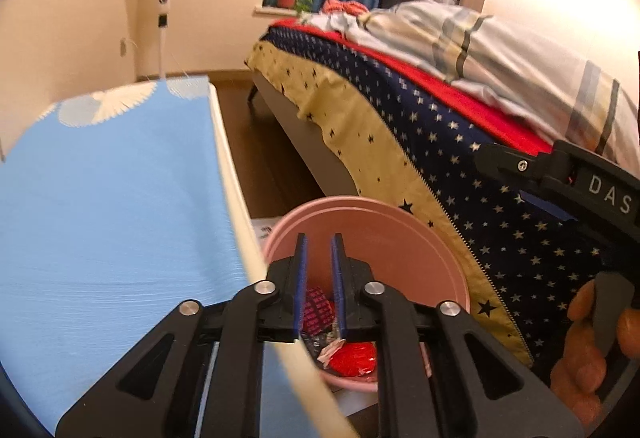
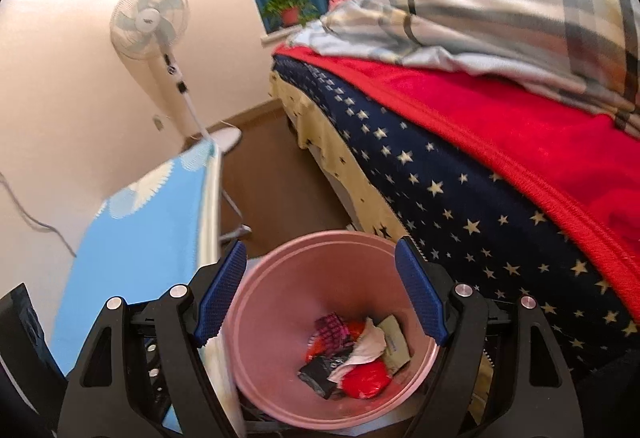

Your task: Collect trash

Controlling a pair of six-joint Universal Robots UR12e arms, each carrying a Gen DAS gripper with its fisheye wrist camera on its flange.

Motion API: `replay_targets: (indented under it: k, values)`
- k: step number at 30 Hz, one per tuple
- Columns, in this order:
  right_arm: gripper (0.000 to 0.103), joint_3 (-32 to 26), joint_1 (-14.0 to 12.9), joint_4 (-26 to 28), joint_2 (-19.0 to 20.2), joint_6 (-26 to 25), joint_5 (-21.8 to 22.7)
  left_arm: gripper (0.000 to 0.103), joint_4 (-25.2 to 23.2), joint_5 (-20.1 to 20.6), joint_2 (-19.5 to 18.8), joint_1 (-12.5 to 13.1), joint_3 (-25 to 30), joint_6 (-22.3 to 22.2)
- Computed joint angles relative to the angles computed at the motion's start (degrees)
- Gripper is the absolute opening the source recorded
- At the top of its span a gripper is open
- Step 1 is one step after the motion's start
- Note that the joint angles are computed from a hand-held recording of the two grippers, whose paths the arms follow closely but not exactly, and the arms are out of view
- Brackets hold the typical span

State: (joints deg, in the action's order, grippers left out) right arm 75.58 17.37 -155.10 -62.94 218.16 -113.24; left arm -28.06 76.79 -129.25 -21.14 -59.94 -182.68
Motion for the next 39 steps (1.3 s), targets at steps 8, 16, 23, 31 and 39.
replay_targets:
  k: [8, 16, 23, 31, 39]
  values:
    - [0.096, 2.16, 2.21, -7.87, -2.65, -7.00, -1.59, 0.060, 7.17, 5.31, 6.63, 0.17, -7.26, 1.70]
    - [0.098, 5.50, 4.35, -8.78, -5.12, -10.09, -0.70, 0.082, 11.28, 10.72, 12.62, 0.75, -14.79, -1.95]
    - [0.098, 6.15, 6.48, -5.97, -5.39, -11.68, -1.57, 0.088, 13.27, 15.13, 15.94, 1.07, -19.59, -4.82]
    - [0.098, 6.67, 9.23, -4.09, -4.79, -14.36, -4.42, 0.092, 12.70, 20.10, 18.93, 0.84, -25.31, -5.98]
    - [0.098, 5.76, 9.92, -1.87, -3.88, -14.36, -6.92, 0.095, 13.23, 22.88, 18.91, 0.75, -27.07, -7.33]
